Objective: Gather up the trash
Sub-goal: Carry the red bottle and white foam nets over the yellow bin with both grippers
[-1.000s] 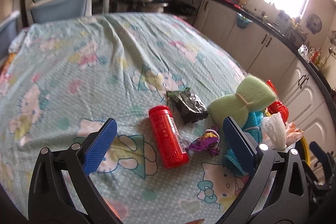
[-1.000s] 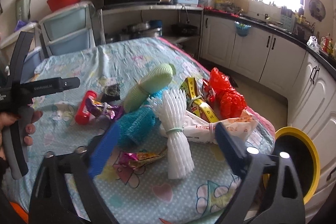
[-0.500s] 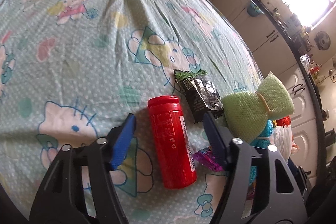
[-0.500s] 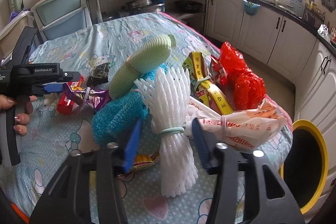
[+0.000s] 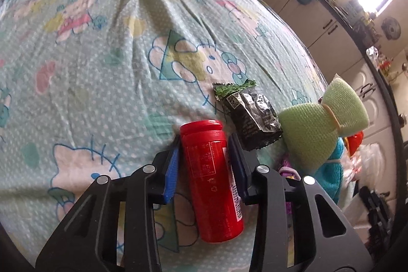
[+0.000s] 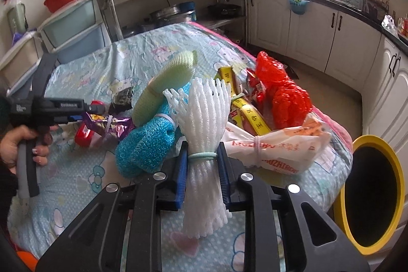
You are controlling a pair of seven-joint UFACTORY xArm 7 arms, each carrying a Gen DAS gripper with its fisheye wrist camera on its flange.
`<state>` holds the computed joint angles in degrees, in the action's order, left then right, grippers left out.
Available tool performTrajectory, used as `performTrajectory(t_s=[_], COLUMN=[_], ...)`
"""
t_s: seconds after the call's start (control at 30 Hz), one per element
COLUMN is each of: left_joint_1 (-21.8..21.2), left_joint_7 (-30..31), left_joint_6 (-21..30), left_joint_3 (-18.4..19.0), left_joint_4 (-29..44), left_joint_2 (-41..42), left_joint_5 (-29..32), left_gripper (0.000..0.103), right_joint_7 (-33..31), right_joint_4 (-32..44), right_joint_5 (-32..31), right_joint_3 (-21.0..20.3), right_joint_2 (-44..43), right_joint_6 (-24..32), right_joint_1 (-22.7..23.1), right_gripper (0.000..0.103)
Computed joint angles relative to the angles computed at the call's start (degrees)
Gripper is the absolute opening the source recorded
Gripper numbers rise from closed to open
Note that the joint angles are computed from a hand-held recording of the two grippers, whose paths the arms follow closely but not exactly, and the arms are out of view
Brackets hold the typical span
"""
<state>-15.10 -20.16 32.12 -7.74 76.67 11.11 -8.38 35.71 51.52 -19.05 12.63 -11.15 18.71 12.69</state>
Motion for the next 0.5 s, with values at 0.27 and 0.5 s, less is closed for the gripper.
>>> performTrajectory(t_s=[0.27, 0.5], left_joint_1=[-1.91, -4.46], left_joint_7=[-4.66, -8.25], left_joint_6=[-8.43, -11.38], left_joint_3=[0.42, -1.40], left_joint_4=[-5.39, -1.78], left_joint_2=[-7.64, -8.09], left_joint_5=[9.39, 17.03], left_gripper=[0.028, 0.028], right_joint_7=[0.27, 0.57], right_joint_4=[-4.47, -7.21], right_joint_5=[1.65, 2.45], right_joint_3=[0.05, 0.90], right_joint_2=[-6.19, -11.33], right_joint_6=[-1.50, -1.79], right_joint_1=[-1.59, -4.73], right_gripper=[0.021, 0.021])
